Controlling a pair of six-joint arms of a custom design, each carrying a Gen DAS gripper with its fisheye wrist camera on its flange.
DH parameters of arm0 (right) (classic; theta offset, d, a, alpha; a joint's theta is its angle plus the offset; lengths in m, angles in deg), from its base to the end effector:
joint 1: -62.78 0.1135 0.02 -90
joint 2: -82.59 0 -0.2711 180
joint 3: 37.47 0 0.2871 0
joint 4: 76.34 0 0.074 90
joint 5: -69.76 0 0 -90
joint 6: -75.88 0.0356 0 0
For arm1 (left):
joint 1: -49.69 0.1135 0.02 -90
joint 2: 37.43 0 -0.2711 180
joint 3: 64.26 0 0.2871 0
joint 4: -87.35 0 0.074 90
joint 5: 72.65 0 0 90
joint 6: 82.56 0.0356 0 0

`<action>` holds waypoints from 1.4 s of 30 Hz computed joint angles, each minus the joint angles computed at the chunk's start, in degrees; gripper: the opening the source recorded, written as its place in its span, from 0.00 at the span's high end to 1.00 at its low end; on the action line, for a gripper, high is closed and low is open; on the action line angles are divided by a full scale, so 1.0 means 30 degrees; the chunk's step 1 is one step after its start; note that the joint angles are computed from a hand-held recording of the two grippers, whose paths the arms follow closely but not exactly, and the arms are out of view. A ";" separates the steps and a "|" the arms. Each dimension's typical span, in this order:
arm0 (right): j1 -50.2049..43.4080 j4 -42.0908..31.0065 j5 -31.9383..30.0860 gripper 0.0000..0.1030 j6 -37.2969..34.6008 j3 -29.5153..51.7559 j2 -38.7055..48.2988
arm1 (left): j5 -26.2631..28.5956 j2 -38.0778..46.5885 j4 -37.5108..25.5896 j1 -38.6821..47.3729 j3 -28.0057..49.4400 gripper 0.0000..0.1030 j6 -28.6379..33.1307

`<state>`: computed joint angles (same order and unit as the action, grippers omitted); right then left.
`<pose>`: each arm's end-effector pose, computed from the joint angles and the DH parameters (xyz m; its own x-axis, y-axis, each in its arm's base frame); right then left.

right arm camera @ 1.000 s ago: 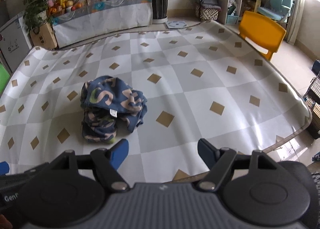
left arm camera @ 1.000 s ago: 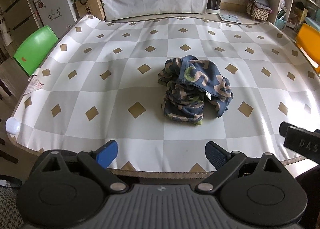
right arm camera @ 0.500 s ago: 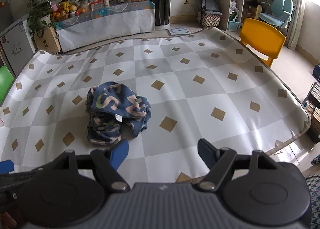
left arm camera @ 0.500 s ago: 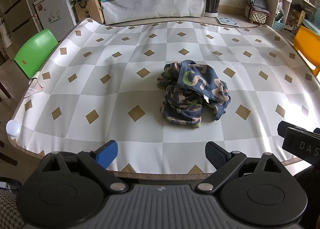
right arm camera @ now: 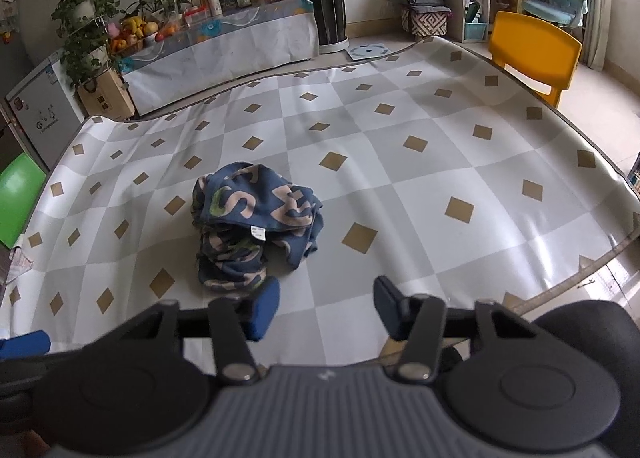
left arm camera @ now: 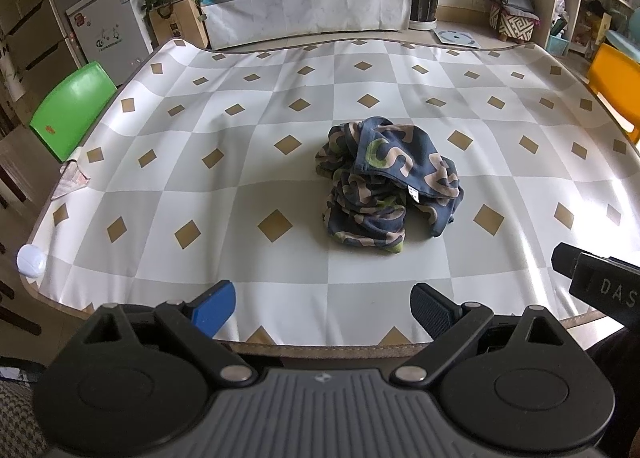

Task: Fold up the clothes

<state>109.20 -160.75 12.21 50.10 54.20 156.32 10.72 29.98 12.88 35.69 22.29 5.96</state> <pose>0.1922 0.1743 0.3668 -0.6924 0.3747 -0.6166 0.3675 0.9186 0.1455 0.2429 -0.0563 0.3680 -0.8023 0.1736 -0.5711 0.1559 0.9845 0.0802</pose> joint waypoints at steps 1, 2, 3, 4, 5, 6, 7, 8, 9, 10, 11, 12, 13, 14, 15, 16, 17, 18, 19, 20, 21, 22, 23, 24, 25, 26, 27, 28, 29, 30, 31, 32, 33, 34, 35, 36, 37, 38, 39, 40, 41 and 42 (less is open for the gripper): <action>-0.0002 0.0013 -0.0025 0.61 0.0005 -0.0035 0.0009 | -0.0100 0.0011 0.0006 -0.0086 -0.0013 0.08 0.0001; -0.0035 0.0101 -0.0108 0.62 -0.0008 -0.0115 -0.0035 | -0.0208 0.0016 0.0002 -0.0176 -0.0025 0.08 -0.0012; -0.0064 0.0226 -0.0176 0.65 -0.0051 -0.0215 -0.0110 | -0.0307 0.0029 0.0013 -0.0264 -0.0043 0.08 -0.0034; -0.0092 0.0356 -0.0239 0.69 -0.0101 -0.0318 -0.0190 | -0.0410 0.0037 0.0017 -0.0352 -0.0058 0.08 -0.0048; -0.0128 0.0517 -0.0308 0.71 -0.0198 -0.0430 -0.0264 | -0.0574 0.0046 0.0021 -0.0471 -0.0080 0.08 -0.0067; -0.0155 0.0642 -0.0369 0.73 -0.0268 -0.0529 -0.0319 | -0.0751 0.0060 0.0051 -0.0595 -0.0117 0.08 -0.0103; -0.0180 0.0755 -0.0428 0.74 -0.0328 -0.0624 -0.0370 | -0.0953 0.0071 0.0067 -0.0730 -0.0148 0.08 -0.0131; -0.0204 0.0869 -0.0487 0.75 -0.0388 -0.0719 -0.0420 | -0.1121 0.0086 0.0085 -0.0835 -0.0184 0.08 -0.0144; -0.0228 0.0982 -0.0546 0.77 -0.0448 -0.0814 -0.0471 | -0.1245 0.0091 0.0096 -0.0907 -0.0213 0.08 -0.0159; -0.0250 0.1141 -0.0625 0.78 -0.0535 -0.0926 -0.0548 | -0.1354 0.0102 0.0092 -0.0964 -0.0228 0.08 -0.0175; -0.0253 0.1279 -0.0692 0.78 -0.0574 -0.1018 -0.0618 | -0.1475 0.0127 0.0069 -0.1016 -0.0231 0.08 -0.0208; -0.0260 0.1393 -0.0780 0.79 -0.0616 -0.1077 -0.0666 | -0.1568 0.0152 0.0049 -0.1050 -0.0228 0.08 -0.0248; -0.0269 0.1503 -0.0874 0.79 -0.0662 -0.1130 -0.0710 | -0.1662 0.0179 0.0033 -0.1075 -0.0223 0.08 -0.0291; -0.0278 0.1613 -0.0969 0.79 -0.0707 -0.1182 -0.0754 | -0.1761 0.0201 0.0015 -0.1089 -0.0218 0.08 -0.0330; -0.0310 0.1866 -0.1190 0.79 -0.0826 -0.1304 -0.0853 | -0.1831 0.0209 0.0014 -0.1087 -0.0224 0.08 -0.0336; -0.0318 0.2067 -0.1378 0.80 -0.0906 -0.1387 -0.0905 | -0.1895 0.0214 0.0018 -0.1078 -0.0233 0.08 -0.0334; -0.0318 0.2247 -0.1551 0.80 -0.0971 -0.1457 -0.0942 | -0.1972 0.0209 0.0023 -0.1072 -0.0249 0.08 -0.0325; -0.0318 0.2427 -0.1725 0.80 -0.1035 -0.1528 -0.0979 | -0.2076 0.0205 0.0024 -0.1067 -0.0265 0.08 -0.0314; -0.0329 0.2591 -0.1914 0.80 -0.1074 -0.1588 -0.1002 | -0.2200 0.0196 0.0037 -0.1076 -0.0292 0.08 -0.0311; -0.0403 0.2861 -0.2252 0.80 -0.1109 -0.1729 -0.1101 | -0.2356 0.0187 0.0054 -0.1095 -0.0326 0.08 -0.0312; -0.0491 0.3154 -0.2624 0.80 -0.1141 -0.1891 -0.1216 | -0.2510 0.0189 0.0060 -0.1126 -0.0355 0.08 -0.0321; -0.0581 0.3445 -0.2999 0.80 -0.1169 -0.2053 -0.1330 | -0.2660 0.0204 0.0057 -0.1170 -0.0377 0.08 -0.0340; -0.0596 0.3528 -0.3105 0.80 -0.1160 -0.2111 -0.1352 | -0.2796 0.0219 0.0057 -0.1219 -0.0401 0.08 -0.0355; -0.0598 0.3573 -0.3152 0.80 -0.1149 -0.2155 -0.1356 | -0.2930 0.0232 0.0056 -0.1268 -0.0427 0.08 -0.0370; -0.0599 0.3615 -0.3199 0.80 -0.1136 -0.2195 -0.1358 | -0.3033 0.0248 0.0065 -0.1319 -0.0451 0.08 -0.0387; -0.0587 0.3632 -0.3209 0.80 -0.1130 -0.2228 -0.1375 | -0.3127 0.0255 0.0085 -0.1374 -0.0480 0.08 -0.0397; -0.0633 0.3716 -0.3294 0.79 -0.1121 -0.2307 -0.1436 | -0.3221 0.0260 0.0107 -0.1429 -0.0511 0.08 -0.0404; -0.0693 0.3814 -0.3399 0.79 -0.1112 -0.2394 -0.1504 | -0.3301 0.0266 0.0128 -0.1497 -0.0547 0.08 -0.0393; -0.0727 0.3867 -0.3441 0.77 -0.1136 -0.2447 -0.1533 | -0.3379 0.0272 0.0150 -0.1567 -0.0583 0.08 -0.0378; -0.0707 0.3861 -0.3370 0.77 -0.1133 -0.2465 -0.1535 | -0.3428 0.0285 0.0151 -0.1626 -0.0597 0.08 -0.0379; -0.0669 0.3837 -0.3273 0.73 -0.1115 -0.2471 -0.1530 | -0.3443 0.0287 0.0151 -0.1669 -0.0612 0.08 -0.0382; -0.0629 0.3811 -0.3175 0.69 -0.1094 -0.2475 -0.1524 | -0.3447 0.0293 0.0150 -0.1708 -0.0620 0.08 -0.0388; -0.0622 0.3792 -0.3056 0.58 -0.0992 -0.2503 -0.1543 | -0.3452 0.0304 0.0139 -0.1731 -0.0614 0.08 -0.0389; -0.0614 0.3771 -0.2926 0.50 -0.0861 -0.2538 -0.1570 | -0.3452 0.0304 0.0139 -0.1731 -0.0614 0.08 -0.0389; -0.0620 0.3754 -0.2805 0.48 -0.0743 -0.2571 -0.1594 | -0.3439 0.0298 0.0151 -0.1721 -0.0613 0.08 -0.0389; -0.0645 0.3714 -0.2763 0.45 -0.0682 -0.2584 -0.1613 | -0.3432 0.0293 0.0160 -0.1713 -0.0613 0.08 -0.0389; -0.0679 0.3670 -0.2741 0.44 -0.0639 -0.2592 -0.1629 | -0.3499 0.0323 0.0122 -0.1820 -0.0578 0.08 -0.0504; -0.0692 0.3595 -0.2709 0.42 -0.0628 -0.2561 -0.1593 | -0.3579 0.0360 0.0076 -0.1948 -0.0535 0.08 -0.0639; -0.0670 0.3457 -0.2645 0.39 -0.0608 -0.2476 -0.1486 | -0.3586 0.0368 0.0060 -0.1942 -0.0512 0.08 -0.0665; -0.0659 0.3348 -0.2628 0.36 -0.0615 -0.2397 -0.1373 | -0.3571 0.0375 0.0058 -0.1929 -0.0503 0.08 -0.0683; -0.0652 0.3246 -0.2624 0.36 -0.0629 -0.2320 -0.1261 | -0.3565 0.0393 0.0044 -0.1928 -0.0492 0.08 -0.0724; -0.0647 0.3170 -0.2646 0.34 -0.0610 -0.2273 -0.1170 | -0.3570 0.0411 0.0021 -0.1918 -0.0475 0.08 -0.0766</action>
<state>107.25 -151.24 4.27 48.27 47.38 152.81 0.01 31.21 12.94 29.93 20.86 3.66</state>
